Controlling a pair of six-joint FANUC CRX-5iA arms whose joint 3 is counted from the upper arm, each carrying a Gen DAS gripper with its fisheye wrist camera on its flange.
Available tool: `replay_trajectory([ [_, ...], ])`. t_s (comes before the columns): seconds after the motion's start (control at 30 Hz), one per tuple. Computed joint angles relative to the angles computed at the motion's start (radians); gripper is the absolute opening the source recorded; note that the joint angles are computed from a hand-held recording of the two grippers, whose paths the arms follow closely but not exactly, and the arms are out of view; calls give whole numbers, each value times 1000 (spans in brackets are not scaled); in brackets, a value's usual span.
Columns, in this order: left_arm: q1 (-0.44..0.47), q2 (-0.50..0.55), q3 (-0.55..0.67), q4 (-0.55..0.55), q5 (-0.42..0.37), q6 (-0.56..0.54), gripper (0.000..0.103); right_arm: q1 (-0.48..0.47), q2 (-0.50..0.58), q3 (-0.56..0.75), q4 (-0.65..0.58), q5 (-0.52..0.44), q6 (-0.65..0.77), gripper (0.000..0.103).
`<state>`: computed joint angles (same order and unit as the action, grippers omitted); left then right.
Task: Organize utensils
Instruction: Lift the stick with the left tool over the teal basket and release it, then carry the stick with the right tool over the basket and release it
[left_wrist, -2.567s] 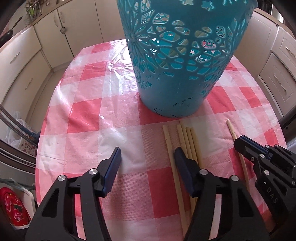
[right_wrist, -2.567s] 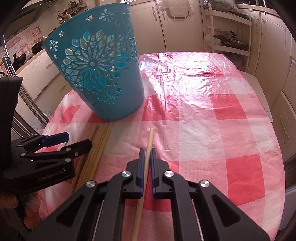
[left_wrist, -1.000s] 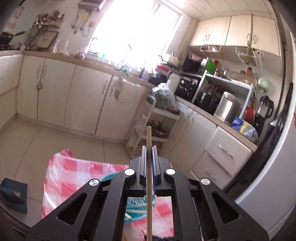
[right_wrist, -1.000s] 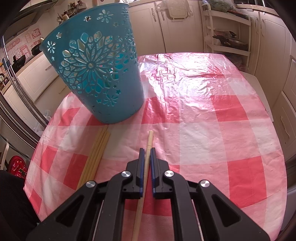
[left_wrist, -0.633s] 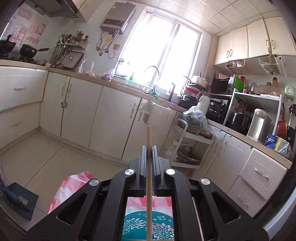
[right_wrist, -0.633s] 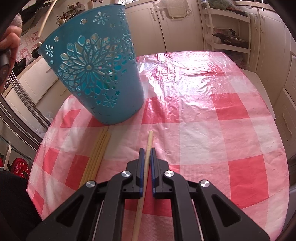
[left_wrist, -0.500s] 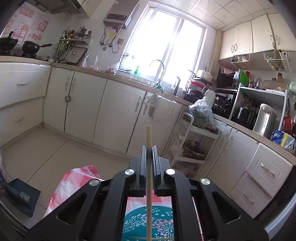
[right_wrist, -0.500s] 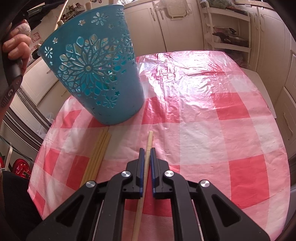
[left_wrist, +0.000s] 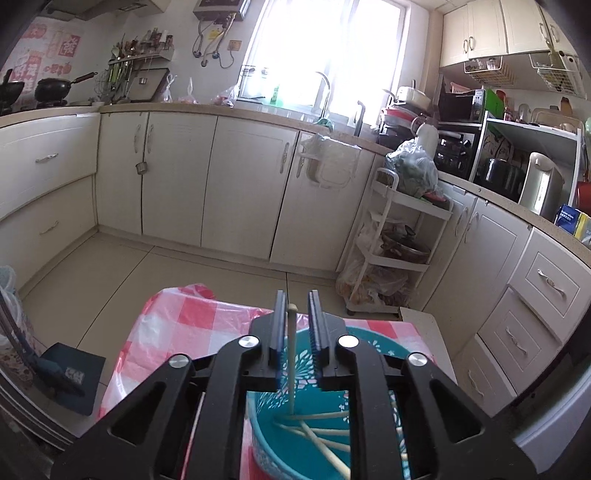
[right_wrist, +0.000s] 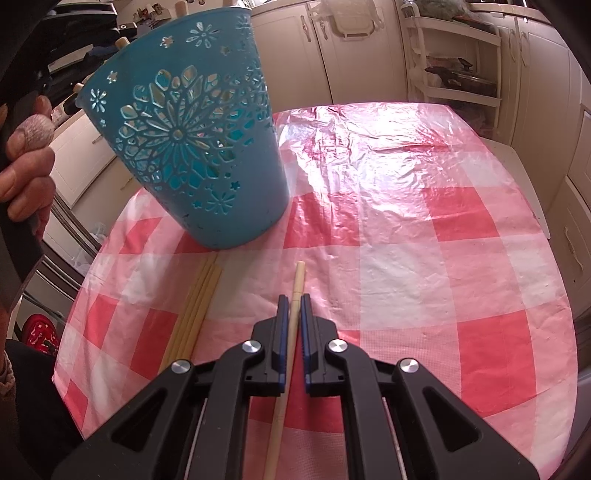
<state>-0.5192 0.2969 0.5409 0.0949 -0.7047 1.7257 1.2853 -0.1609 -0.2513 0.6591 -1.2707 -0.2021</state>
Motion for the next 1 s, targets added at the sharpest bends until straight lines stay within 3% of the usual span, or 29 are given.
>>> replay_trajectory([
  [0.03,3,-13,-8,-3,-13,6,32,0,0,0,0,1,0,7],
  [0.07,6,-28,-19,-17,-18,21,48,-1,-3,-2,0,7,1,9],
  [0.1,11,-50,-37,-30,-14,37,54,-1,-4,-4,0,13,2,10],
  [0.3,68,-171,-148,-12,-20,66,75,2,31,38,-9,-36,53,12],
  [0.47,102,-196,-171,-33,-84,101,78,11,113,125,-22,-147,162,12],
  [0.63,111,-182,-148,-74,-136,120,79,13,132,163,-52,-194,206,12],
  [1.0,98,-162,-116,-91,-173,97,84,33,79,119,-46,-135,127,6],
])
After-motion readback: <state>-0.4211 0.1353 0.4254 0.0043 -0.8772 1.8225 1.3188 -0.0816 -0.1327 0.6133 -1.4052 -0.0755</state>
